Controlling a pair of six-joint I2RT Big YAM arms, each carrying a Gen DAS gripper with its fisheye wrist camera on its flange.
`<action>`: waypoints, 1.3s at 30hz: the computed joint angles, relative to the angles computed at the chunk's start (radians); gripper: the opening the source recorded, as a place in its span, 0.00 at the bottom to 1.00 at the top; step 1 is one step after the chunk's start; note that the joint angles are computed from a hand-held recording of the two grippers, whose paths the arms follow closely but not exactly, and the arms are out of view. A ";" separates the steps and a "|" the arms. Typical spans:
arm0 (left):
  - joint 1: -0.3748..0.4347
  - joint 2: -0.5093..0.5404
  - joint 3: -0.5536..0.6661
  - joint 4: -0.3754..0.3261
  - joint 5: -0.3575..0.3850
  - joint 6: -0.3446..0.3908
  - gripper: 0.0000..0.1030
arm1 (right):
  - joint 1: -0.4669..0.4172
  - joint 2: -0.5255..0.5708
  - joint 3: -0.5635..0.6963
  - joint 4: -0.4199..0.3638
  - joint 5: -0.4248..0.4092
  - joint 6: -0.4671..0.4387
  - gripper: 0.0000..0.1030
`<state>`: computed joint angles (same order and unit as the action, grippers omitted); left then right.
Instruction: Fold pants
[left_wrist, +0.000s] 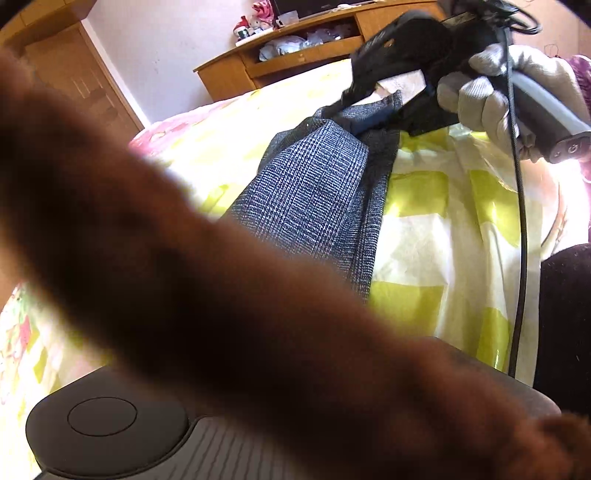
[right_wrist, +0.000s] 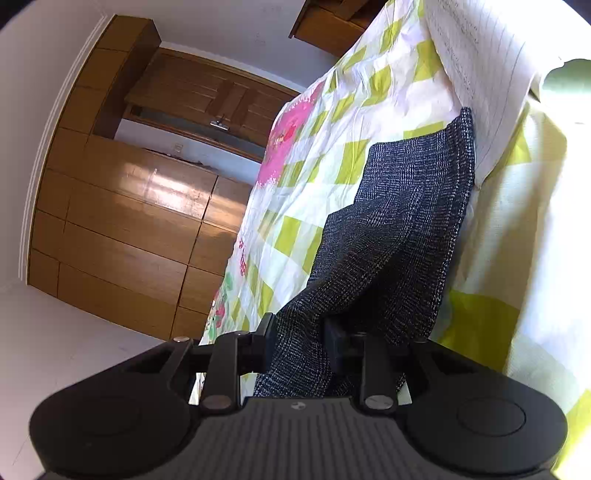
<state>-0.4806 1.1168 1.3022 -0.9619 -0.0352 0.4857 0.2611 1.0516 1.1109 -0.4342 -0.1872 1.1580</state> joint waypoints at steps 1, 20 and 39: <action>0.001 0.001 0.000 0.002 0.001 0.000 0.39 | 0.004 0.006 0.017 -0.048 -0.008 -0.029 0.42; 0.004 0.009 -0.001 0.012 0.002 0.009 0.42 | 0.011 -0.001 -0.064 0.135 0.034 0.102 0.36; 0.002 0.021 0.002 0.025 -0.004 0.032 0.47 | -0.027 0.001 -0.028 0.077 0.055 0.010 0.40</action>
